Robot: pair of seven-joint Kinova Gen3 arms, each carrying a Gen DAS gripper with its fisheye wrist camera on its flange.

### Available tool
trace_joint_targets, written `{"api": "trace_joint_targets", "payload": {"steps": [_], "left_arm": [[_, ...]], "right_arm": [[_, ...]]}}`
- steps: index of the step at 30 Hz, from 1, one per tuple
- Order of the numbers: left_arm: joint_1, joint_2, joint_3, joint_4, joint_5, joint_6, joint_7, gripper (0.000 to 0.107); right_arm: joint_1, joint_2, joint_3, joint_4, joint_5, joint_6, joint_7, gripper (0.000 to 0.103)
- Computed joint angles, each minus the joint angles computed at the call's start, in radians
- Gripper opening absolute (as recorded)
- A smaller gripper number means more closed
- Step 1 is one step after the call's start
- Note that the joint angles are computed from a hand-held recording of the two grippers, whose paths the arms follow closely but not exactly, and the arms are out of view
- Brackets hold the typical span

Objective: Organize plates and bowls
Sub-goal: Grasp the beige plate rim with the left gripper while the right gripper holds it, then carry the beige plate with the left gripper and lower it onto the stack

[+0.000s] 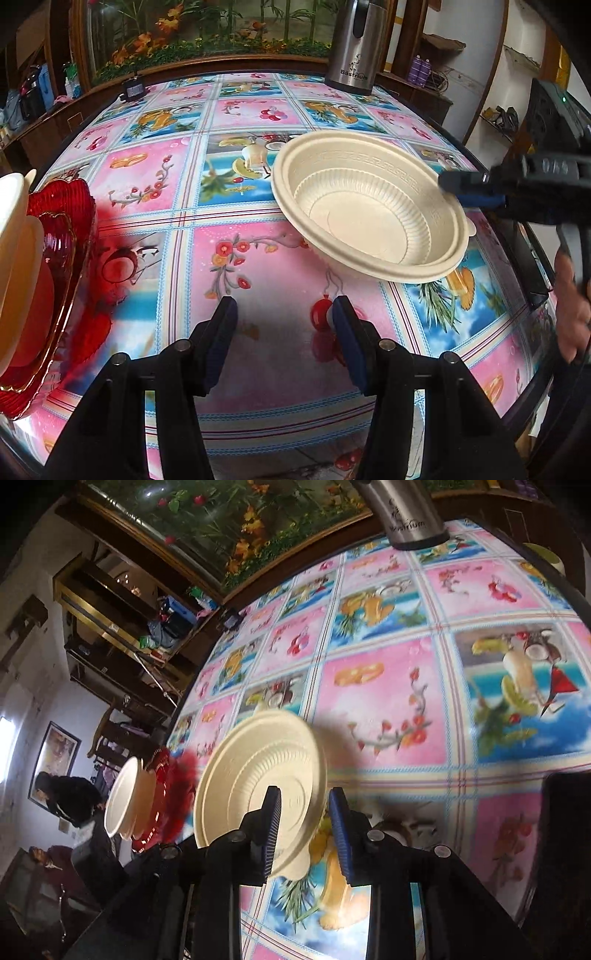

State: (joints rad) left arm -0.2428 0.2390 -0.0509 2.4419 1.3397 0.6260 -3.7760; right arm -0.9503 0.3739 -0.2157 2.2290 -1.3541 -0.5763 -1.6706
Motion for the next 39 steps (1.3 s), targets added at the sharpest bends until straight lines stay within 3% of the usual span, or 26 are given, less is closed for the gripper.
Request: {"api": "trace_joint_targets", "payload": {"steps": [2,4,5,9,12,15,18,19,22,27,33,39], "left_arm": [[-0.017,-0.001,-0.008,0.003,0.004,0.023,-0.012,0.052],[-0.039,-0.005,-0.021,0.011,0.01,0.05,-0.029,0.052],[-0.057,-0.008,-0.028,0.011,0.0,0.078,-0.026,0.052],[-0.117,-0.035,-0.004,-0.037,-0.123,0.168,0.109,0.052],[-0.032,-0.017,-0.057,-0.102,-0.181,0.218,0.231,0.052],[0.107,0.047,-0.135,-0.177,-0.203,0.256,0.353,0.05],[0.165,0.076,-0.11,-0.214,-0.217,0.199,0.461,0.035],[0.157,0.084,-0.078,-0.213,-0.209,0.169,0.472,0.022],[0.078,0.063,0.041,-0.173,-0.171,0.08,0.437,0.02],[0.026,-0.012,0.113,-0.077,-0.035,-0.041,0.249,0.02],[0.04,-0.073,0.018,-0.008,0.073,-0.03,0.068,0.02],[0.0,-0.114,-0.049,0.043,0.142,0.005,-0.082,0.02]], "right_arm": [[-0.005,0.019,0.002,-0.033,-0.066,0.008,0.081,0.029],[-0.01,0.034,0.013,-0.061,-0.125,0.024,0.163,0.017],[-0.014,0.037,0.01,-0.072,-0.166,0.01,0.203,0.016],[0.015,0.047,-0.042,-0.104,-0.267,-0.052,0.338,0.014],[0.037,0.064,-0.074,-0.13,-0.313,-0.095,0.421,0.014],[0.057,0.07,-0.094,-0.123,-0.28,-0.103,0.395,0.014],[0.054,0.076,-0.095,-0.117,-0.251,-0.114,0.38,0.014],[0.051,0.077,-0.094,-0.117,-0.247,-0.118,0.382,0.014],[0.046,0.082,-0.094,-0.126,-0.262,-0.131,0.414,0.014],[0.058,0.073,-0.103,-0.096,-0.173,-0.116,0.317,0.014],[0.001,0.068,-0.08,-0.111,-0.153,-0.123,0.299,0.014],[-0.017,0.094,-0.096,-0.182,-0.216,-0.138,0.39,0.013]]}}
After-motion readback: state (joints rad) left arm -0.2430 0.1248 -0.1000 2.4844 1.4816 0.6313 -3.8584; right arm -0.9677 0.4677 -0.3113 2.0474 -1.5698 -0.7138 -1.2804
